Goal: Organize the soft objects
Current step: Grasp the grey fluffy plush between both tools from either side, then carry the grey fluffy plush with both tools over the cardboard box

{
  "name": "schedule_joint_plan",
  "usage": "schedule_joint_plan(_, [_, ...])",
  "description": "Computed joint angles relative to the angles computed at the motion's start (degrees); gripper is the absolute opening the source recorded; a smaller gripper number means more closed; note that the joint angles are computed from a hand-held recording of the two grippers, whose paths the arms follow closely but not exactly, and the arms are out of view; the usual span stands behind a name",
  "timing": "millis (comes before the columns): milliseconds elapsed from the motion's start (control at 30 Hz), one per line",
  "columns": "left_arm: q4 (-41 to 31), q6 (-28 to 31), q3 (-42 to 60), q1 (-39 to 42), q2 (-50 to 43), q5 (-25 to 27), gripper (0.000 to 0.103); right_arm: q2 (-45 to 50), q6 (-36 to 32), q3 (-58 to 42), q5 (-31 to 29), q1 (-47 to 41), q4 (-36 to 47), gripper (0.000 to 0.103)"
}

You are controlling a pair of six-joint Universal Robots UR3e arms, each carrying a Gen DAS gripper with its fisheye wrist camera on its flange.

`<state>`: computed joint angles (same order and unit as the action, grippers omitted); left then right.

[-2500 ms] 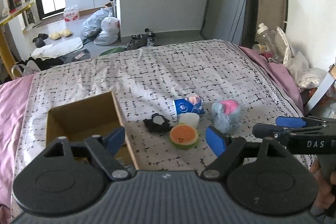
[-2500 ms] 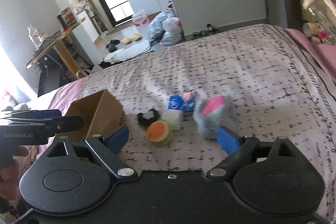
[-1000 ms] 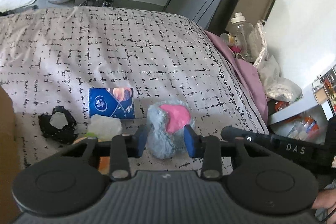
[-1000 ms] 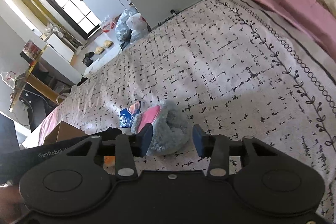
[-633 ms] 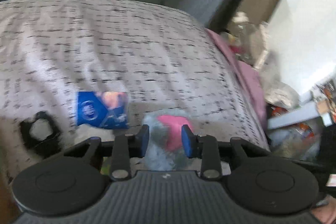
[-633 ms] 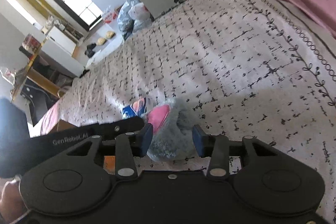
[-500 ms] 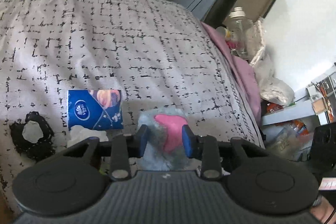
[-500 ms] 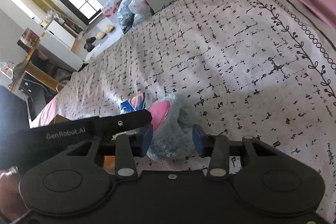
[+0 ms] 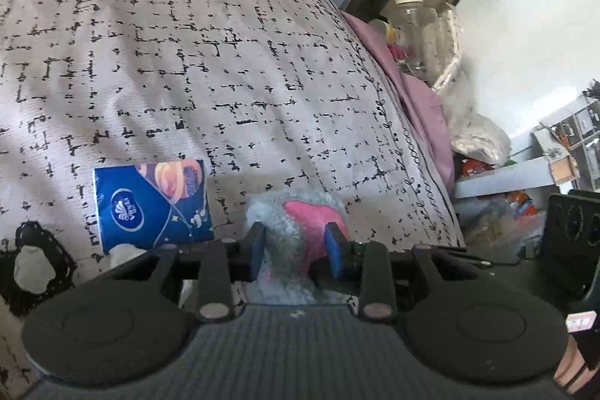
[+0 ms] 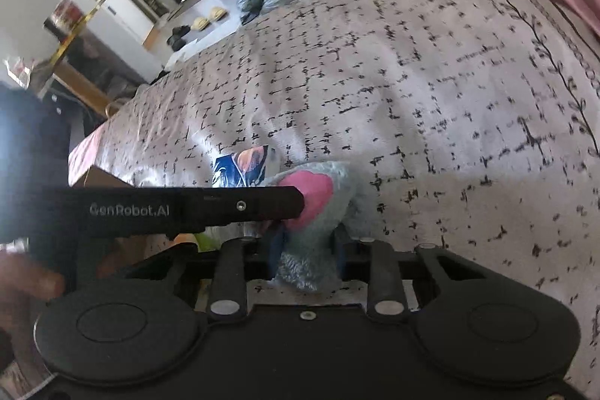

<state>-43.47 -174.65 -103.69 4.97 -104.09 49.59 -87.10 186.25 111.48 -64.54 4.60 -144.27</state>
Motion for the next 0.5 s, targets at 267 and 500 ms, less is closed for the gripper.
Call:
schedule_joint_plan(267, [-6.17,6.99,-0.57,4.42,2.85,-6.74,0.03,-2.17,3.07,0.09,0.77,0.98,-1.16,0.023])
schedule_joint_plan(500, [-9.33,10.78,-3.05,7.31,9.67,-8.03,0.026,-3.88,6.2,-0.89,-5.03,6.29,-3.95,0.023])
